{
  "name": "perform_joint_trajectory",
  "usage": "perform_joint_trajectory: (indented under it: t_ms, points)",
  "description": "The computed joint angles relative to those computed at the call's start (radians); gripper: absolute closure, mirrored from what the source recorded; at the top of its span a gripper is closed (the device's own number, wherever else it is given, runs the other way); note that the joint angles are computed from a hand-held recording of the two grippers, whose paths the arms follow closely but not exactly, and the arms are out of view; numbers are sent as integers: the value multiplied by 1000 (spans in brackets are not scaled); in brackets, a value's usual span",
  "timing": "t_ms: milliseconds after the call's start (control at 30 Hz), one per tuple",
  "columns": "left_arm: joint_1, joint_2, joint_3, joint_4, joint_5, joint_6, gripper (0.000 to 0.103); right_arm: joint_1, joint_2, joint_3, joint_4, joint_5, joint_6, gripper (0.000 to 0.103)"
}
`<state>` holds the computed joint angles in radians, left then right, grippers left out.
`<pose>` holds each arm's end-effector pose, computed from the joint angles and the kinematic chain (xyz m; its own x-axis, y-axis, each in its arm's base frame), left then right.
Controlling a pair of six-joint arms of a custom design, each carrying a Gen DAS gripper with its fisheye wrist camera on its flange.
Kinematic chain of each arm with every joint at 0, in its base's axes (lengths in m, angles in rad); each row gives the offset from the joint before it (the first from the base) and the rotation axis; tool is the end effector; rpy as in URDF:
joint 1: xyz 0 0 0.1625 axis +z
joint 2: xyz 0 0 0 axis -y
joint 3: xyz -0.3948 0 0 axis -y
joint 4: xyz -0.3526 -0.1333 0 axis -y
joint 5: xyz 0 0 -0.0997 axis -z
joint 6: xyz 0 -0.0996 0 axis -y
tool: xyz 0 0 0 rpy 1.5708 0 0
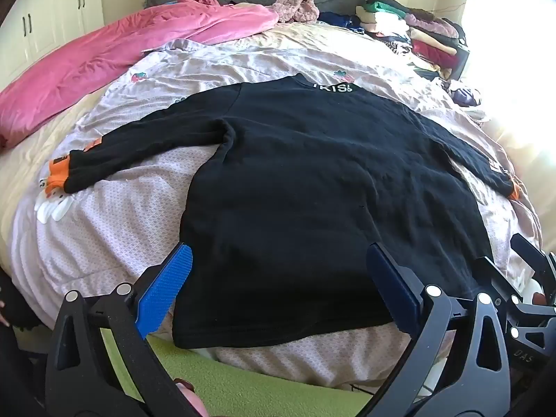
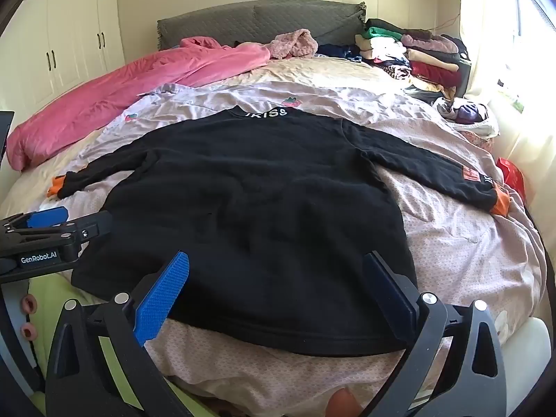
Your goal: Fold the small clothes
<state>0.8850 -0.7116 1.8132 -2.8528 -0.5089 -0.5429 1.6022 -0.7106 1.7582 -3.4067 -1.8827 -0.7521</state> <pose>-0.1875 -0.5769 0.0760 -0.7297 -0.2330 -0.6429 0.2874 0.7486 -0.5975 0.1219 -0.6094 0.1185 -0.6845 -0.3444 0.6425 -0.6707 0.6428 -0.3701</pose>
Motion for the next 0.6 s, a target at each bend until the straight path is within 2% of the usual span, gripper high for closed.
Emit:
perform_joint_trajectory:
  t_ms: [300,333,600]
  points:
    - [1,1,2,-16,-5,7,9,-9,-12,12,1,25,-5,4]
    - [1,1,1,-16,-4,7,9,-4,-1,-1,4,8,1,4]
    - [6,1,-9,-15,-10,22,9,-8,-14,18,-7,12,0,4]
